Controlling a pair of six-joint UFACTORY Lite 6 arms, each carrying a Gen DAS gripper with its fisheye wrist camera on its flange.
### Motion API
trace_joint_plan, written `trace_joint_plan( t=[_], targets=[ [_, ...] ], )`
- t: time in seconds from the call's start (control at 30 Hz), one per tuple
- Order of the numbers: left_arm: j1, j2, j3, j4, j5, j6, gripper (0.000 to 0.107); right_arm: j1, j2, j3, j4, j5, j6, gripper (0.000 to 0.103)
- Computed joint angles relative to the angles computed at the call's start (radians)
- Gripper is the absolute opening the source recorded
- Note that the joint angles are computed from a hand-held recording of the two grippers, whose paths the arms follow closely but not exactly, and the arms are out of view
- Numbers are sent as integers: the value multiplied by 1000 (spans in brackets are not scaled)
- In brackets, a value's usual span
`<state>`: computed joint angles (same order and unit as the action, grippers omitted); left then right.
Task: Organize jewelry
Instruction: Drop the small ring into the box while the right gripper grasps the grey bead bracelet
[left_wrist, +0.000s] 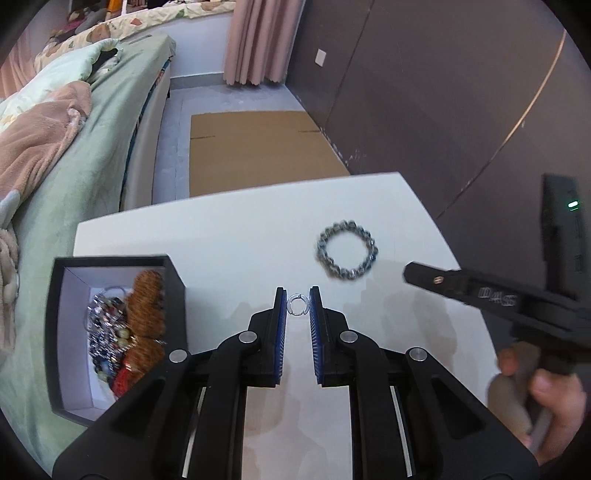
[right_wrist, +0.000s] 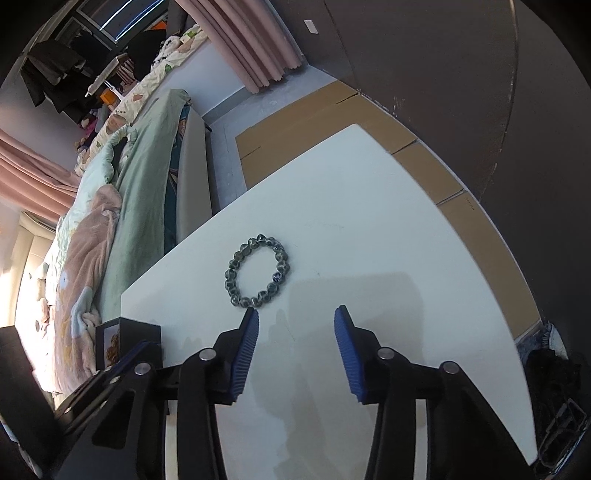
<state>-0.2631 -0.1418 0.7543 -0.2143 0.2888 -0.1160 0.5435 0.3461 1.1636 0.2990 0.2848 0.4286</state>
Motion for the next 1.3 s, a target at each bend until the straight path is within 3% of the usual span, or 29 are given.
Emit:
trace_joint_plan(
  t=[0.37,0.57,0.67,0.77,0.8,0.9,1.07,1.3],
  targets=[
    [201,-24,28,-411,59,473,13,59,284,342,-386,118,354,32],
    [299,-12,41,-571,106,651,13,118,418,539,-603,249,529,32],
    [348,-23,33,-615,131,703,13,176,489,646,-733,370,592,31],
    [389,-50,14,-630,149,729,13,206,517,690,-772,417,572,18],
    [396,-60,6,-627,150,729,13,207,514,691,-751,416,544,12],
    [446,-98,-22,-631,177,748,13,193,463,620,-688,371,502,8],
    [524,-159,-63,-634,221,774,13,166,316,436,-608,218,466,8],
    [610,-228,-111,-612,277,784,13,207,148,270,-590,90,493,8]
  ],
)
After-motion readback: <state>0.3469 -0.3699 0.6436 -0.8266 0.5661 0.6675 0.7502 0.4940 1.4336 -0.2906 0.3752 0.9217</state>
